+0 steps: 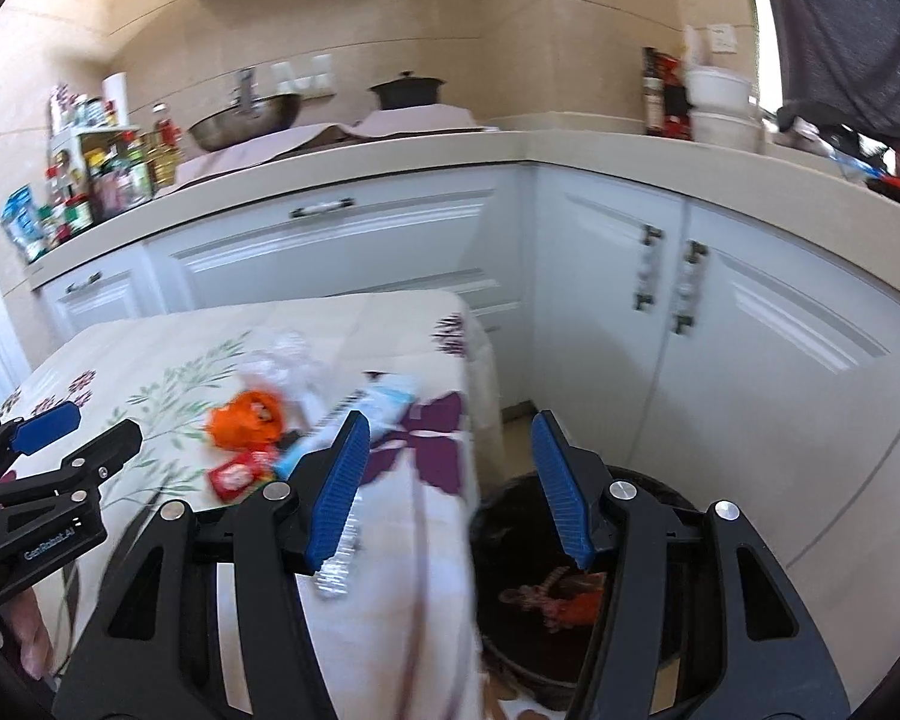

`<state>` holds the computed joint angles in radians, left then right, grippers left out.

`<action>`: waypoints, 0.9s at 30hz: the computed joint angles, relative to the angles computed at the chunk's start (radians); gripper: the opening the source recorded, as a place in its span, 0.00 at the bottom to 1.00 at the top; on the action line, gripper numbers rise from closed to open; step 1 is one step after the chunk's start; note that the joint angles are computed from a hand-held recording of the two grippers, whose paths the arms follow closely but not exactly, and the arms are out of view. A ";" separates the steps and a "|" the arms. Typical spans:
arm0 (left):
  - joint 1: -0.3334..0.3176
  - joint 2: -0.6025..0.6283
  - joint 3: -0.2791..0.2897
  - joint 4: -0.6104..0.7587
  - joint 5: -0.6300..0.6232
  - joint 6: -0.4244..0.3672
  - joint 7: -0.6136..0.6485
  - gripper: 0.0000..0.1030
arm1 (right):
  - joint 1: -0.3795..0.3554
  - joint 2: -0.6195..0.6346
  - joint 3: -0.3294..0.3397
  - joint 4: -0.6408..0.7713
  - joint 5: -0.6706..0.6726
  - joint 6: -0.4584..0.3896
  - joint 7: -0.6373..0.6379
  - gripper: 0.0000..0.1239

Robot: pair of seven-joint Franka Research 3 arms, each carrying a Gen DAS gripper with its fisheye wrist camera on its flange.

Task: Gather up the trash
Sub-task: 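Move both grippers back from the bin to the remaining trash on the table, then grasp the white printed tube with the right gripper and lift it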

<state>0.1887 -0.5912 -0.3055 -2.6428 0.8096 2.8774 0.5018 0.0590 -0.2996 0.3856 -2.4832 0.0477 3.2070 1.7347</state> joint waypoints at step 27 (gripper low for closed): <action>0.039 -0.078 0.104 -0.138 -0.217 0.102 0.184 0.67 | 0.222 0.164 -0.137 0.185 -0.277 -0.256 0.227 0.19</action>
<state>0.2282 -0.6695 -0.2016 -2.7805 0.5925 2.9795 0.6855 0.2807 -0.1361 0.2489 -2.2984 -0.2292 2.9514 1.9621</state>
